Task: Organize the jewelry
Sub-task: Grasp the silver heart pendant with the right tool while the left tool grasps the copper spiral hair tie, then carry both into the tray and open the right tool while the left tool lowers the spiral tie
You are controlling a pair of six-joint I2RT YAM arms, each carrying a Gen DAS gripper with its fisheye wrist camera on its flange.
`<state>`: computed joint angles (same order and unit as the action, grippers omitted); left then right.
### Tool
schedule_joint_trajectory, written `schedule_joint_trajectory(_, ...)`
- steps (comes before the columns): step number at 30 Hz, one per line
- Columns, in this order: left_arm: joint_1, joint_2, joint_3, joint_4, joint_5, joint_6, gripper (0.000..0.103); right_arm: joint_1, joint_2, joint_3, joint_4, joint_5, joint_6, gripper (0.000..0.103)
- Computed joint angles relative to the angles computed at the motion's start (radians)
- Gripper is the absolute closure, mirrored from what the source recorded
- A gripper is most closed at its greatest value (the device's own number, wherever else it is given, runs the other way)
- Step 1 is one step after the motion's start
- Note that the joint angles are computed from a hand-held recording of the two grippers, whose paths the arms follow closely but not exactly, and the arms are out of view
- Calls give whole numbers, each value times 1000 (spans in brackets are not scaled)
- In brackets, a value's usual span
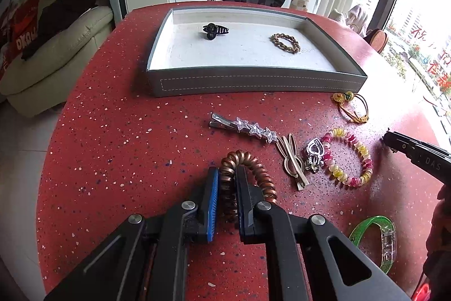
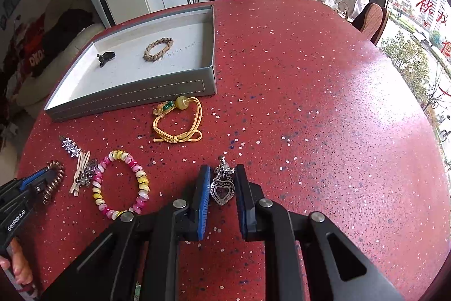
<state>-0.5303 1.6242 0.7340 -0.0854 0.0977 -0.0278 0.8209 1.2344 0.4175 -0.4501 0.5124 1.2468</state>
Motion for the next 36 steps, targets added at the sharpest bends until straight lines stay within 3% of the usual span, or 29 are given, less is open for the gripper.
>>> schedule_joint_trajectory(19,69,-104,34,-42,118,36,73,-44,-304,-66,3,-19,-26,84)
schedule_joint_trajectory(36,88,124,357,-87,106,49,73,-306,-131,104,162,-187,-351,84)
